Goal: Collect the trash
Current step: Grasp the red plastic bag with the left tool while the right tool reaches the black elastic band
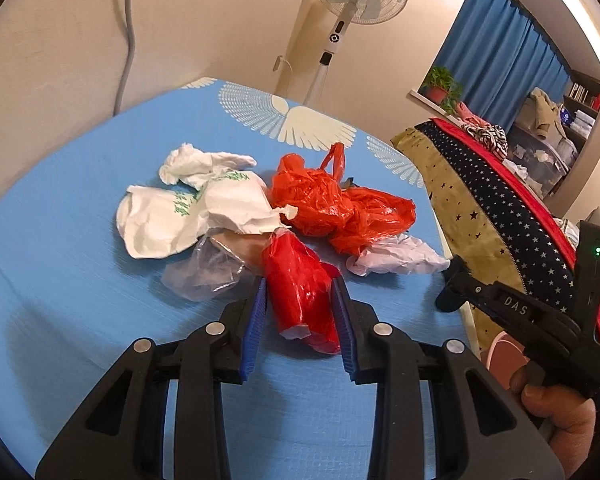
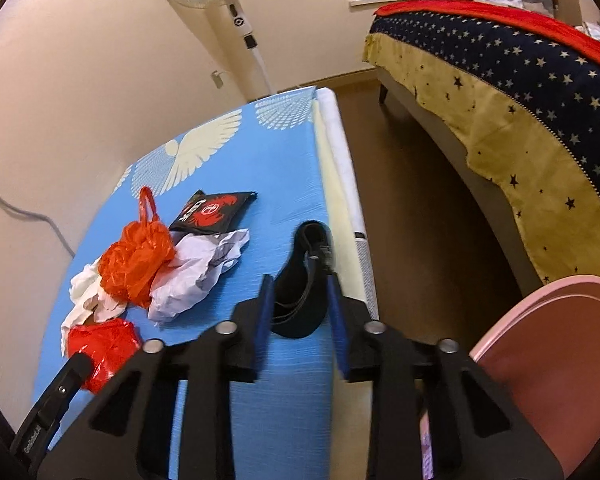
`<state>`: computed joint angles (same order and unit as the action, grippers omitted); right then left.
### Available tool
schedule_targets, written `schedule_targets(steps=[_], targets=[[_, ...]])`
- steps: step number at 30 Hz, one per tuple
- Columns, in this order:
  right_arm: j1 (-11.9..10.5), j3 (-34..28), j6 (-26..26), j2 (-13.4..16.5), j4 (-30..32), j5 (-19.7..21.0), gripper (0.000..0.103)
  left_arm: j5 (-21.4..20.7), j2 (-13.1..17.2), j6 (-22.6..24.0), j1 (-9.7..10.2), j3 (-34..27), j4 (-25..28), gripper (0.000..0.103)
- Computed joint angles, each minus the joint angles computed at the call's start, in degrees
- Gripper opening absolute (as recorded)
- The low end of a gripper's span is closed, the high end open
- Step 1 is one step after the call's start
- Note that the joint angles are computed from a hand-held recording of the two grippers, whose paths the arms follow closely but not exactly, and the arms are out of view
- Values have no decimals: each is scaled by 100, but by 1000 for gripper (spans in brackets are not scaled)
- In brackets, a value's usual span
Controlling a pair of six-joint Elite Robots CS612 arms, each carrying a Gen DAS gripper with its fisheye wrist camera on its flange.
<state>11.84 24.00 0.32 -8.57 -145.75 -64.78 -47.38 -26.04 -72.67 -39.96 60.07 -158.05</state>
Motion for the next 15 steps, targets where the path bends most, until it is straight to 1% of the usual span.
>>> schedule_targets(steps=[3,5,8,15], targets=[[-8,89,-48,-50,-69,74,8,5,9,91,-6,-18,-50,30],[-18,244,-51,-134,-190,108,5,26,13,188,-16,-47,-60,28],[-31,587,-107,-324,-402,147,5,114,-22,264,-45,-19,-73,26],[-74,1547,-368,-857,-888,163,4,274,-116,411,-123,73,-171,25]])
